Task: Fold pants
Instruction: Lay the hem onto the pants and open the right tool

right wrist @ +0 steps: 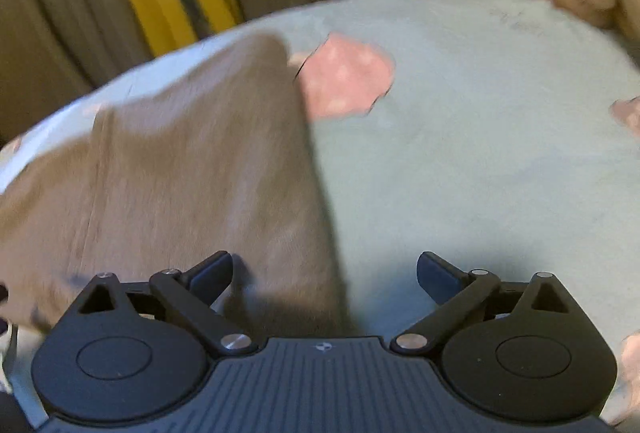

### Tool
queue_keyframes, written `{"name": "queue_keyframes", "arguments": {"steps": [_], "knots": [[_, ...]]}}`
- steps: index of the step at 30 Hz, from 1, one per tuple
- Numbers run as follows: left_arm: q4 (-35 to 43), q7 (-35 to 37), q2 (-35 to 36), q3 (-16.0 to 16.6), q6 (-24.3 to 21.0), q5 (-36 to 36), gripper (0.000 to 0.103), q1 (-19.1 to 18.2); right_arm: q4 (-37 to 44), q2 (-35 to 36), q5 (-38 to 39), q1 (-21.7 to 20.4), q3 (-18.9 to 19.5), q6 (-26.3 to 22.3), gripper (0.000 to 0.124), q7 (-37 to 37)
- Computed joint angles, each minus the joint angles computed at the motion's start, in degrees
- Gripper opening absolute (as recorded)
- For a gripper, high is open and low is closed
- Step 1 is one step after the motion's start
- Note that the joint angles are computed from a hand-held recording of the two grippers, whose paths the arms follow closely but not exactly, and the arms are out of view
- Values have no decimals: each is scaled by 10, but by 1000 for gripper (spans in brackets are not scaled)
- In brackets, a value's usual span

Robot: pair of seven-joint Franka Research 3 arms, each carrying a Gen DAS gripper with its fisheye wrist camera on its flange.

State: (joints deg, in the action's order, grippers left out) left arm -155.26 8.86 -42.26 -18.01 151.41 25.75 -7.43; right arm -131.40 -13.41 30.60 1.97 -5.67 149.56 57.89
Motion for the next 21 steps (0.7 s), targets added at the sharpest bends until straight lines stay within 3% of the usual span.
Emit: {"name": "queue_keyframes", "arguments": {"steps": [5,9,11,13,15,18,21], "knots": [[44,64,60,22,45,7,97,-10,-14,-10,-1,6,-11,110,99,-75],[96,109,145,56,90,-38,97,-28,-27,-3,119,65,-58,206,99,-210],[125,175,197,100,110,-101,97,-72,-20,4,175,79,-72,204,99,-240],[143,230,235,131,130,-172,97,-105,-6,15,180,64,-67,172,99,-239],[159,312,267,179,135,-276,97,-156,-3,24,178,50,-53,169,99,-246],[170,370,290,189,155,-340,96,-168,7,46,184,43,-37,171,99,-263],[175,446,298,211,169,-436,79,-196,15,57,195,33,-27,158,99,-273]]}}
